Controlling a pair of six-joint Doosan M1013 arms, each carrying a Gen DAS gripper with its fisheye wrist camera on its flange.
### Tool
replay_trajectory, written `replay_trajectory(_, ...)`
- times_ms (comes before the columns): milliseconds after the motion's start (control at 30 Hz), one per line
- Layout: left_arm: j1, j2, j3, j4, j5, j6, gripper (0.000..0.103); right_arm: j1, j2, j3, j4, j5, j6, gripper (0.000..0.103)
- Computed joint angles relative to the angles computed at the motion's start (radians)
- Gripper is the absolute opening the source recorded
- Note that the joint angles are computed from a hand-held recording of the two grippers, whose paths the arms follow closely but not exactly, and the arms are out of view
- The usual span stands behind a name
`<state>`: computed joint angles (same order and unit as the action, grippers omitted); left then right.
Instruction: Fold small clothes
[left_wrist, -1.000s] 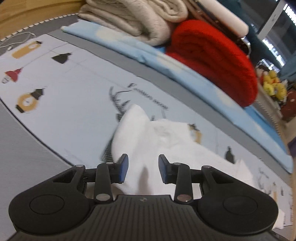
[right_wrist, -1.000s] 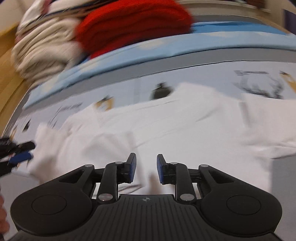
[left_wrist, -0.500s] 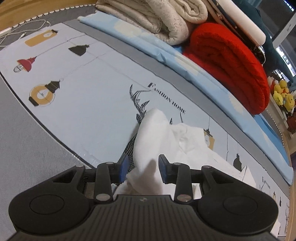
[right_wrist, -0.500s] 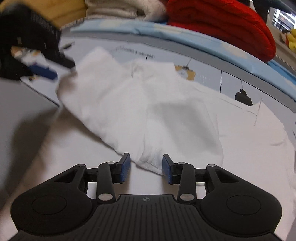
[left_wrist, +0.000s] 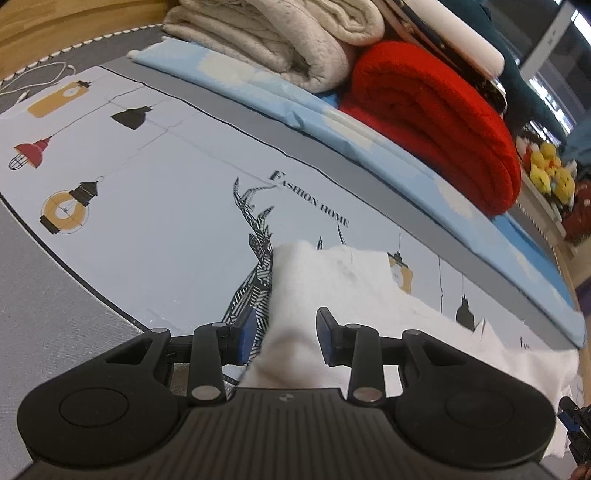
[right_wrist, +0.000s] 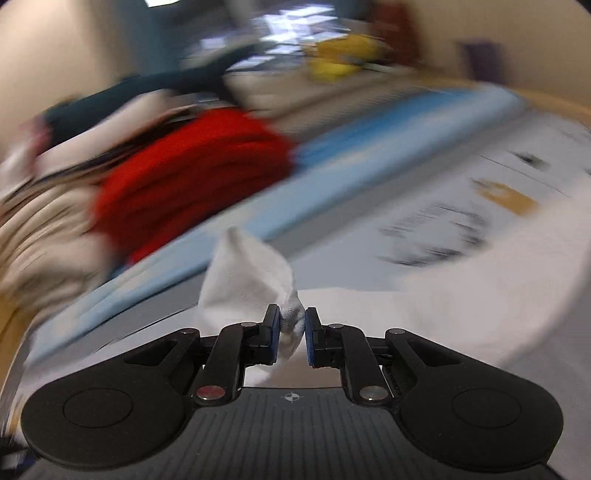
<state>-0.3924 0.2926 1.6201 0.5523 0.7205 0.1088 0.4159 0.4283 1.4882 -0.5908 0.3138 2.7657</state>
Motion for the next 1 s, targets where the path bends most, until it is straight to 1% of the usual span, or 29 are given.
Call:
replay_trajectory(33,0.0,0.004,-0.003,-0.011,-0.002,0.013,0.038,-0.016,0.002,-0.005,0.036,0.035,-0.002,0.014)
replay_trajectory(100,-0.002,0.011,-0.009,-0.025,-0.005,0.033,0.038,-0.038,-0.001,-0.002,0.077,0.064,0.0,0.014)
replay_trajectory(167,-0.005,0.02,-0.018,-0.04,-0.008,0.064,0.038,-0.054,-0.006,0.004,0.116,0.056,-0.013,0.014)
replay_trajectory(300,-0.009,0.037,-0.033,-0.093,-0.015,0.151,0.038,-0.064,-0.014,0.017,0.181,0.023,-0.065,0.014)
replay_trajectory(333,-0.008,0.043,-0.039,-0.12,-0.011,0.181,0.038,-0.064,-0.019,0.024,0.189,0.026,-0.063,0.014)
replay_trajectory(367,-0.006,0.048,-0.042,-0.144,-0.003,0.202,0.038,-0.065,-0.013,0.018,0.199,0.049,-0.062,0.016)
replay_trajectory(400,-0.005,0.053,-0.046,-0.161,0.011,0.212,0.038,-0.056,-0.005,0.004,0.174,0.112,-0.023,0.02)
replay_trajectory(433,-0.005,0.057,-0.05,-0.169,0.027,0.216,0.038,-0.048,0.01,-0.027,0.145,0.227,0.014,0.032)
replay_trajectory(467,-0.006,0.06,-0.052,-0.172,0.037,0.219,0.038,-0.042,0.027,-0.051,0.101,0.342,0.06,0.038)
replay_trajectory(500,-0.006,0.062,-0.054,-0.175,0.041,0.222,0.038,-0.041,0.035,-0.059,0.076,0.404,0.109,0.038)
replay_trajectory(533,-0.007,0.062,-0.054,-0.176,0.037,0.226,0.038,-0.045,0.034,-0.055,0.083,0.413,0.142,0.038)
replay_trajectory(600,-0.01,0.064,-0.055,-0.181,0.024,0.24,0.038,-0.059,0.023,-0.032,0.15,0.335,0.11,0.038)
replay_trajectory(667,-0.011,0.069,-0.059,-0.197,0.015,0.265,0.038,-0.06,0.007,-0.005,0.153,0.232,0.099,0.038)
replay_trajectory(733,-0.008,0.076,-0.06,-0.239,0.009,0.3,0.038,-0.07,0.003,0.01,0.233,0.148,0.015,0.038)
replay_trajectory(767,-0.005,0.08,-0.061,-0.267,0.013,0.316,0.038,-0.078,0.005,0.012,0.33,0.122,-0.068,0.038)
replay_trajectory(800,0.0,0.086,-0.064,-0.295,0.026,0.335,0.038,-0.087,0.014,0.004,0.438,0.132,-0.159,0.038)
replay_trajectory(833,0.004,0.092,-0.068,-0.32,0.048,0.35,0.038,-0.095,0.028,-0.012,0.505,0.169,-0.221,0.038)
replay_trajectory(867,0.006,0.095,-0.068,-0.334,0.058,0.355,0.037,-0.1,0.042,-0.027,0.526,0.216,-0.238,0.038)
replay_trajectory(933,0.004,0.092,-0.068,-0.322,0.056,0.343,0.037,-0.101,0.066,-0.061,0.481,0.328,-0.192,0.038)
replay_trajectory(967,0.0,0.088,-0.067,-0.301,0.049,0.331,0.037,-0.103,0.069,-0.068,0.461,0.356,-0.162,0.038)
replay_trajectory(1000,-0.004,0.084,-0.064,-0.276,0.036,0.322,0.037,-0.106,0.065,-0.064,0.462,0.343,-0.146,0.038)
